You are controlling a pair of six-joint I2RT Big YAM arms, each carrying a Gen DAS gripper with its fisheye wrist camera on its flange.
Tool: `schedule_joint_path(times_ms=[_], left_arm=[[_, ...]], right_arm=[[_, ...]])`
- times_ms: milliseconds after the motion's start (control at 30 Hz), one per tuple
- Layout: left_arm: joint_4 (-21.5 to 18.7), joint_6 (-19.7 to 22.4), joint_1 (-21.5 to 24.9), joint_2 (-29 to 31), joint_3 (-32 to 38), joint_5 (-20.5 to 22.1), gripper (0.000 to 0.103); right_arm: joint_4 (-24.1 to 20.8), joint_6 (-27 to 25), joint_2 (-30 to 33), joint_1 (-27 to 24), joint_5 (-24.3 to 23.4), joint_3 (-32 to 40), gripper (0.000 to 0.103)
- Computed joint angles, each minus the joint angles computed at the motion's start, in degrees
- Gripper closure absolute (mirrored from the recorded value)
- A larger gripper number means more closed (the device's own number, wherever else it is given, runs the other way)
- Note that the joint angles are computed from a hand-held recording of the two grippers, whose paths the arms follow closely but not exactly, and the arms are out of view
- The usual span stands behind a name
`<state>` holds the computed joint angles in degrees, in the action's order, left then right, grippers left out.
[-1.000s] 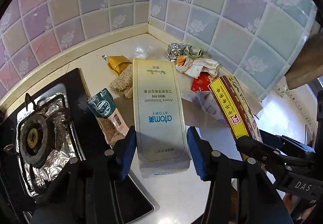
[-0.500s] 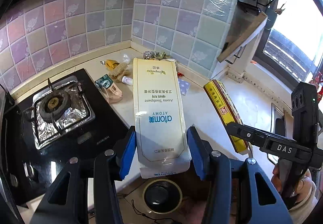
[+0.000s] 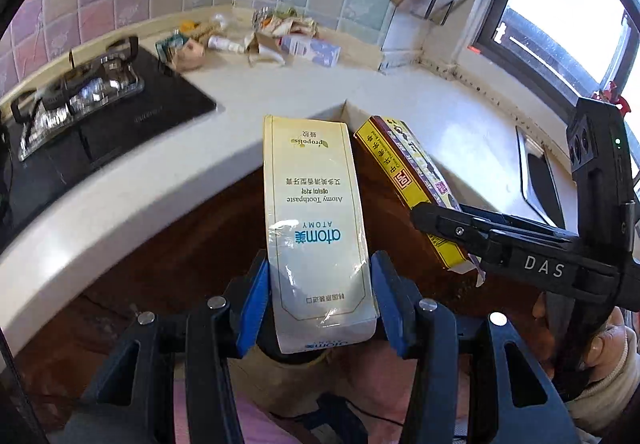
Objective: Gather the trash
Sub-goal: 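Carry both boxes down over the black bin and open both tools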
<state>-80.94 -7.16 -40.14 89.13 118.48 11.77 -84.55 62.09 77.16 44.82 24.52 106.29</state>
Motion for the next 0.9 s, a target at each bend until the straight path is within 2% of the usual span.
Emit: schedule_joint_path(times_ms=[167, 367, 500, 633, 800, 900], left_arm=[[0.1, -2.5, 1.4, 0.7, -7.6, 5.8, 0.055], [-0.1, -2.4, 1.7, 5.2, -11.2, 5.7, 0.055], [0.1, -2.4, 1.3, 9.1, -13.3, 5.1, 0.055], [1.4, -3.2, 1.0, 13.0, -15.5, 4.8, 0.055], [3.4, -5.3, 1.1, 16.6, -17.4, 5.9, 0.055], [2.5, -5.9, 1.0, 18.6, -16.8, 6.6, 0.055]], right_arm=[[2.5, -0.2, -0.6, -1.0, -4.9, -8.2, 0.041], [5.6, -0.4, 0.6, -3.5, -11.5, -17.3, 0.041], [9.7, 0.2, 1.4, -6.1, -17.9, -24.0, 0.041], [14.1, 0.0, 3.0, -8.0, -22.3, -29.5, 0.04], [19.4, -0.3, 4.9, -9.8, -25.6, -34.3, 0.04], [21.1, 0.2, 6.4, -10.6, -26.9, -35.6, 0.04]])
